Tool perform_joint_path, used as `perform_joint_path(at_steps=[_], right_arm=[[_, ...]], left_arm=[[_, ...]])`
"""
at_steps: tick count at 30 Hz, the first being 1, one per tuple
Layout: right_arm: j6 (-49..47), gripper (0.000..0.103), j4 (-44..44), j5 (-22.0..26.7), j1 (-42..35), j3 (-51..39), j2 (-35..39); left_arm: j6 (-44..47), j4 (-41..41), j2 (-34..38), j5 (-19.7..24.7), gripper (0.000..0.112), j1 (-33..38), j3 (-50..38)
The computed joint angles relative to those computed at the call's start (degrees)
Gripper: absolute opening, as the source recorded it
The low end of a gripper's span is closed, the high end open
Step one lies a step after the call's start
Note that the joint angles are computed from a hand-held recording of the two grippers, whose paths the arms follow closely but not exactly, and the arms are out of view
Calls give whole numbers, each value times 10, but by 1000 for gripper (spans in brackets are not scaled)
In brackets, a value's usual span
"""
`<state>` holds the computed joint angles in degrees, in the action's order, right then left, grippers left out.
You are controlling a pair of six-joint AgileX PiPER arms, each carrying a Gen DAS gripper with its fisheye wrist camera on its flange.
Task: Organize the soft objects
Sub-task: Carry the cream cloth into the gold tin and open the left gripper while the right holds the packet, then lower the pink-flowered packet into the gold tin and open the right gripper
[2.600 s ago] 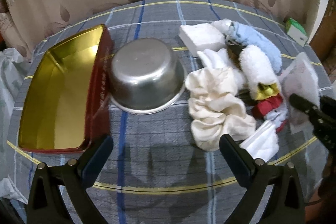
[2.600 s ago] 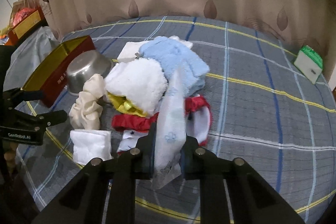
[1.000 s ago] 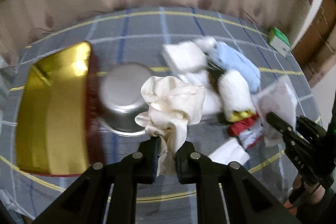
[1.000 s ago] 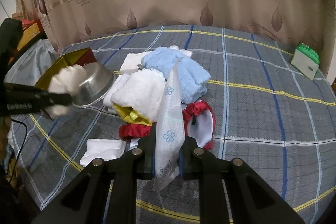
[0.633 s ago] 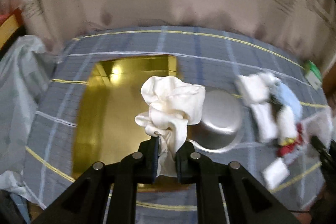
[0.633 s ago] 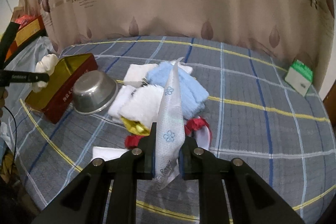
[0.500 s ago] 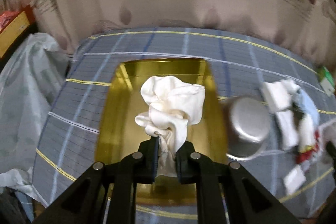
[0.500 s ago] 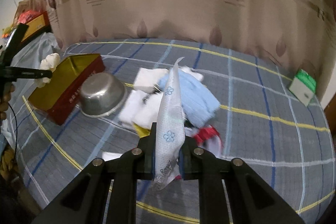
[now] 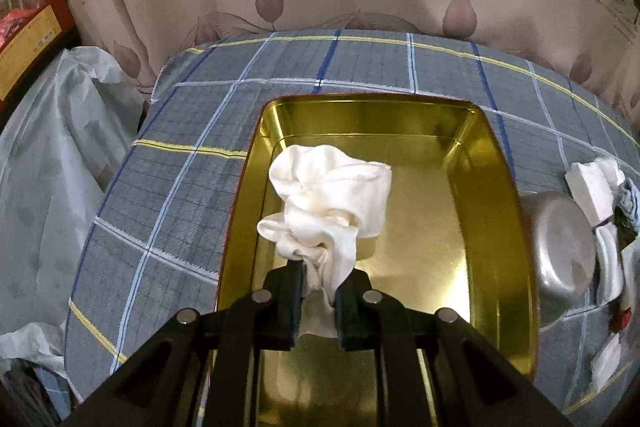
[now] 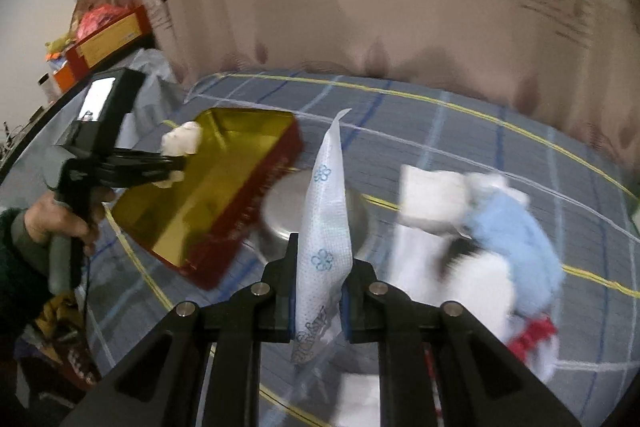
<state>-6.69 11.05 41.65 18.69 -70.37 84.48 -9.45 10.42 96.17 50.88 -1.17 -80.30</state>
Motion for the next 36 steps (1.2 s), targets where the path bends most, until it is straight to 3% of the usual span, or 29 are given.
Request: perform_joint_path(at_steps=[9, 12, 16, 21, 27, 31, 36], right_arm=[[27, 15, -4, 21, 66, -123, 113], [28, 15, -3, 38, 77, -179, 157], [27, 15, -11, 53, 90, -243, 211], [28, 16, -13, 69, 98, -301, 265], [29, 16, -14, 105, 106, -393, 336], [37, 18, -20, 138, 114, -480, 394], [55, 18, -32, 181, 122, -590, 466]], left_arm=[[20, -19, 31, -20, 18, 20, -3], [10, -2, 29, -31, 37, 17, 8], [35, -23, 10, -55, 47, 25, 27], [86, -102, -21, -46, 49, 56, 40], [93, -111, -92, -45, 53, 77, 83], [128, -159, -124, -26, 53, 112, 95], [115, -156, -147, -3, 53, 137, 94]])
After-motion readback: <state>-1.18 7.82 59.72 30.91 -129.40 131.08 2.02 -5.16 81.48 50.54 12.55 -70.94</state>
